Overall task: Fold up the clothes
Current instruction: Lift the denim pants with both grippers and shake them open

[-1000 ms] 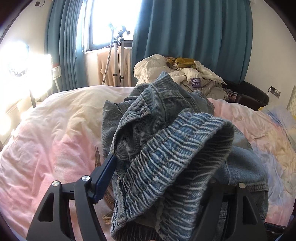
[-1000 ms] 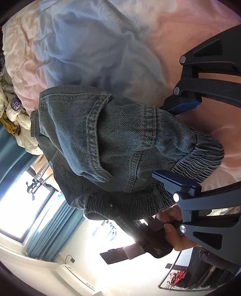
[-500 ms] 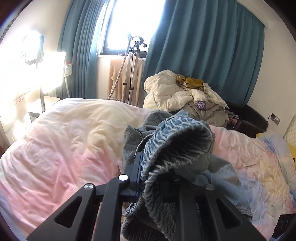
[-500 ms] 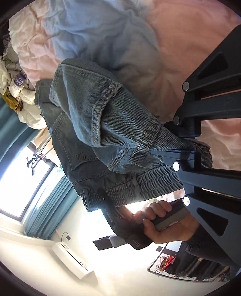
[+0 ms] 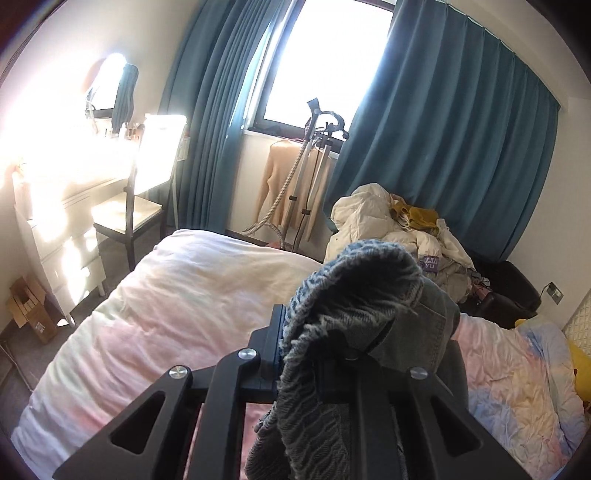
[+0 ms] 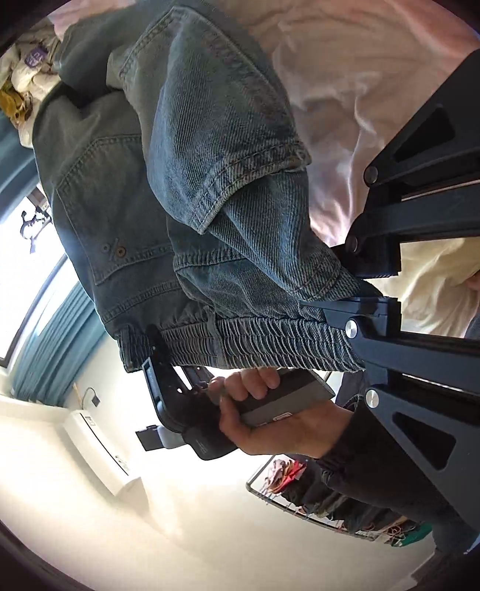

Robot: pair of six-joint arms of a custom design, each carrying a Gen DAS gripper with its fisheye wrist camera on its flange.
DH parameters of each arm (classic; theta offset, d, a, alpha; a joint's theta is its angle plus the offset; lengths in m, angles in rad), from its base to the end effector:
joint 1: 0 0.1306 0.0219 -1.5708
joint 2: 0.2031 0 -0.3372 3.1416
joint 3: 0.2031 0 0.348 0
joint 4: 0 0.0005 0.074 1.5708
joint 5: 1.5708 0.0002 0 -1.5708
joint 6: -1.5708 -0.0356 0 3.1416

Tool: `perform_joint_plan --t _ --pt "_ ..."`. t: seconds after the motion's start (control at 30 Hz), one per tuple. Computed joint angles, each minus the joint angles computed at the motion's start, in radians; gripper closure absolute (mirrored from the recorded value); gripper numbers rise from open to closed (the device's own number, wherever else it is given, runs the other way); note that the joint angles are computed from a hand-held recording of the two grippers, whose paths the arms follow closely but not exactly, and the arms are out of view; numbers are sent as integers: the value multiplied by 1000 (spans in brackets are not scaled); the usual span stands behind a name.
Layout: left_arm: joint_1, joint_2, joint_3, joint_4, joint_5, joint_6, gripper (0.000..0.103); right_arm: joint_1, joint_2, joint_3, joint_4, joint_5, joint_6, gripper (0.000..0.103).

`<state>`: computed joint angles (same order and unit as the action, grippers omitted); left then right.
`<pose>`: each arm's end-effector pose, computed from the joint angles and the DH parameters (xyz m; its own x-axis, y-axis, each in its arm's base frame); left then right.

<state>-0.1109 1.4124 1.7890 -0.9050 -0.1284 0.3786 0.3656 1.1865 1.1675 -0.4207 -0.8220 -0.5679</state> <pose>0.4525 -0.0463 0.5402 -0.4655 -0.3170 -0.8263 -0.1853 0.9479 -0.2592 0.3624 0.1661 0.4137 -0.7990 0.0862 -0.5951 -0.5132 0.4181 0.7496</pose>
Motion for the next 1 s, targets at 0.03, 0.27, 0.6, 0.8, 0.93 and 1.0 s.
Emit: perform_joint_plan --t 0.03,0.27,0.6,0.8,0.93,1.0 --pt "29 6 6 -6 11 -13 89 34 26 21 8 13 2 98" --pt "213 110 -5 -13 108 -50 89 182 247 147 38 82 24 98" --pt "261 231 -90 101 129 -79 88 194 464 224 36 88 51 98" --pt "256 206 -74 57 106 -122 79 191 461 232 9 83 66 97" --pt "257 128 -118 35 67 -113 59 193 437 259 -111 109 122 87" --pt "253 65 -164 46 25 -113 55 201 426 293 -226 155 199 84"
